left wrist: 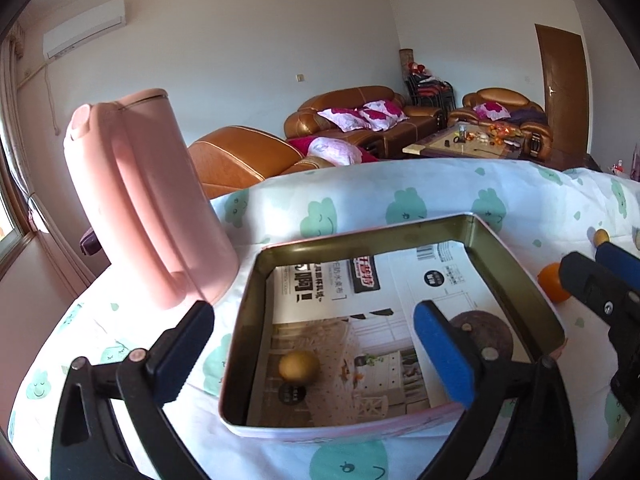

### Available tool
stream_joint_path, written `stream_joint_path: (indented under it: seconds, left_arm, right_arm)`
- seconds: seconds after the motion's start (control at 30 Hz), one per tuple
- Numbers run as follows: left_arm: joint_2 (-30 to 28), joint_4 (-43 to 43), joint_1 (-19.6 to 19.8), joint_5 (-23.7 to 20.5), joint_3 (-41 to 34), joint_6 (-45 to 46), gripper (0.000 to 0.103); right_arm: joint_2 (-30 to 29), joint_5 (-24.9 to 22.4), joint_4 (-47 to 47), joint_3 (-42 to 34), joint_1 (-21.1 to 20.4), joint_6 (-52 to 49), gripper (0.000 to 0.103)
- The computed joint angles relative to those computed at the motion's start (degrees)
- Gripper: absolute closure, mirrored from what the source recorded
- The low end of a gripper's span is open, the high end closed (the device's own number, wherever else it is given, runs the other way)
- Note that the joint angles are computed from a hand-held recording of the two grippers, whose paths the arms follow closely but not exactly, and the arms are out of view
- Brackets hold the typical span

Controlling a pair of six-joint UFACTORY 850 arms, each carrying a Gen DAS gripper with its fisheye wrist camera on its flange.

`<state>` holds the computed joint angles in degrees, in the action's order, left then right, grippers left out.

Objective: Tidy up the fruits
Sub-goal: 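Lift both grippers out of the pink tin back toward the fruits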

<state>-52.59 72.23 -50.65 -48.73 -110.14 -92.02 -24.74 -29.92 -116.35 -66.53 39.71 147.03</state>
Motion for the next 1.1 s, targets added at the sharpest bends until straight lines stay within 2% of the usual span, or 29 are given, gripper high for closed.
stream_joint_path:
  seconds: [0.1,0.27,0.77,1.1]
  left_arm:
    - [-1.2,-0.7,-0.5,-1.2,-1.8,2.5,0.001]
    - [0.1,1.9,-1.0,-0.6,0.5,-0.5,0.001]
    - [2.5,3.2,-2.0,1.2,4.3,-6.4,0.001]
    - [2.7,4.5,-3.7,0.0,4.7,-9.2,0.001]
  right_arm:
    - [0.3,-1.0,3.3,0.7,0.1,-2.8,0.048]
    - [0.6,-2.8,7.8,1.6,0.4,-7.3,0.048]
    - [5.3,-2.1,8.7,8.5,0.0,-5.5,0.048]
    - [8.5,-2.0,9.3,12.5,-1.4,-5.2,0.049]
